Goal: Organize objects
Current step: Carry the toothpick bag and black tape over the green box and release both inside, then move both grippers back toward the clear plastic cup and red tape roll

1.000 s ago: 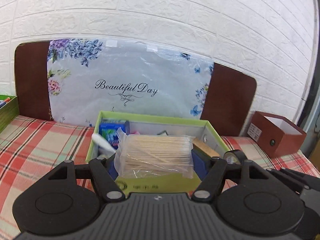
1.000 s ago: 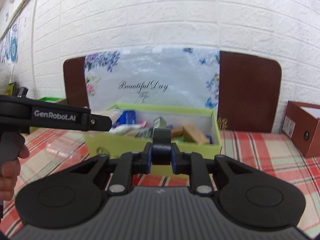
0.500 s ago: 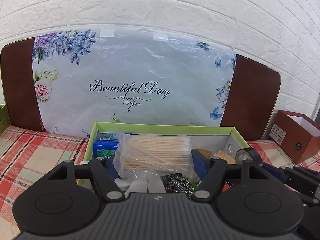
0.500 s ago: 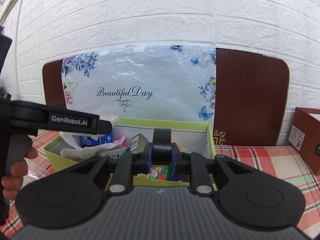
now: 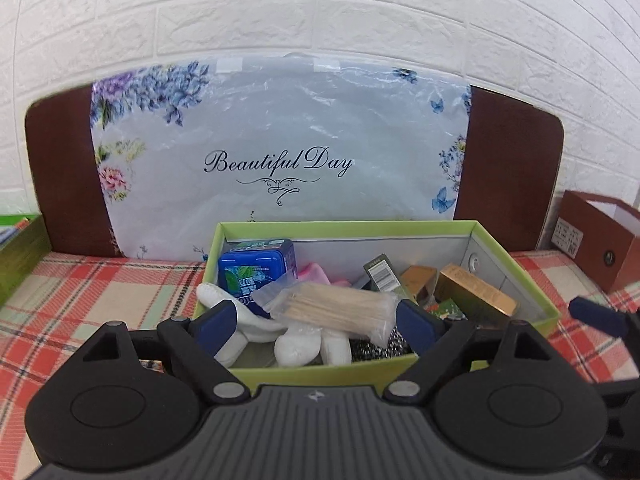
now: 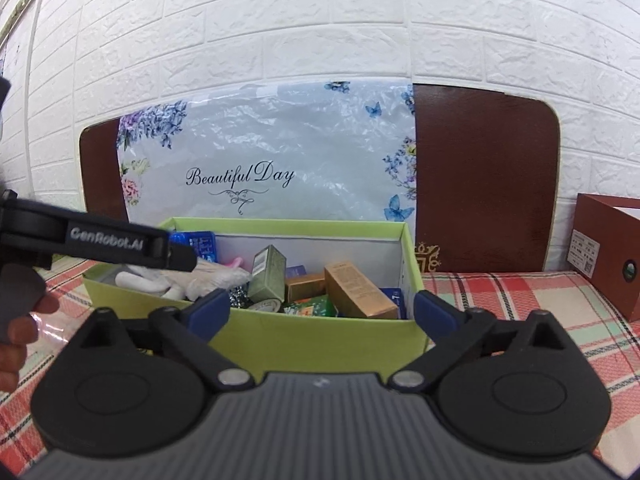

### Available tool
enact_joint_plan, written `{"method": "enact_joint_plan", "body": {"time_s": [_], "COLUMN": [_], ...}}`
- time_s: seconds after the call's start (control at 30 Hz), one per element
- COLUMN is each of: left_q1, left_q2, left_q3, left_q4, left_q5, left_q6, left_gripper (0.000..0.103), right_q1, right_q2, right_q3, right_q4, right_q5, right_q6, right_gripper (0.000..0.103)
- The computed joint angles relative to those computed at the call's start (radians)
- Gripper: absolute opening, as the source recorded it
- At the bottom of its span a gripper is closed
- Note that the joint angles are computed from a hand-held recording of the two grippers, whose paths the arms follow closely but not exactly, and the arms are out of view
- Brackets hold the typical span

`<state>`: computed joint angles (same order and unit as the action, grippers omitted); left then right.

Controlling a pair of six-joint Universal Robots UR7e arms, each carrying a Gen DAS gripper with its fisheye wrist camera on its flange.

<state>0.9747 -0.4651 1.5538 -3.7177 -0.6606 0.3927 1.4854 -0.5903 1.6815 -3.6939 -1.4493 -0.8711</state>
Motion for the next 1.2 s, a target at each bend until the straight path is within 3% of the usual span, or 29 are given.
{"method": "enact_joint_plan", "body": {"time_s": [0.13,0.43,0.53,0.93,1.2], "left_q1": [-0.035,-0.088,-0.093,-0.059,-0.007], "left_q2": [-0.037,-0.053,-0.072,-0.124,-0.183], "left_q3": [0.069,0.182,0.237,0.415,0.455], "left_q4": [0.044,-0.076,-0.076,-0.062,-0.136], "left_q5": [0.069,0.149,0.150,0.216,0.200], "left_q6": [-0.073,-0.061,-0.116,-0.341,-0.334], "left_gripper": [0.090,0.090,0.090,0.090,0.090], "right_q1": [-0.005,-0.019,-0.033,-0.062,-0.033], "right_q2": [-0.029,-0.092,-0.116,-0.123,-0.096], "right_q3": [0.044,0.162,0.207,0.285,0.267], "right_q4": [-0.035,-0.067,-0.047,0.013,0.051], "right_q5": [0.027,0.046,0.068,0.016,-0.026], "right_q6": [0.019,0.051,0.082,0.170,0.121], "right_gripper": [0.103,0.103,0.103,0.103,0.103]}}
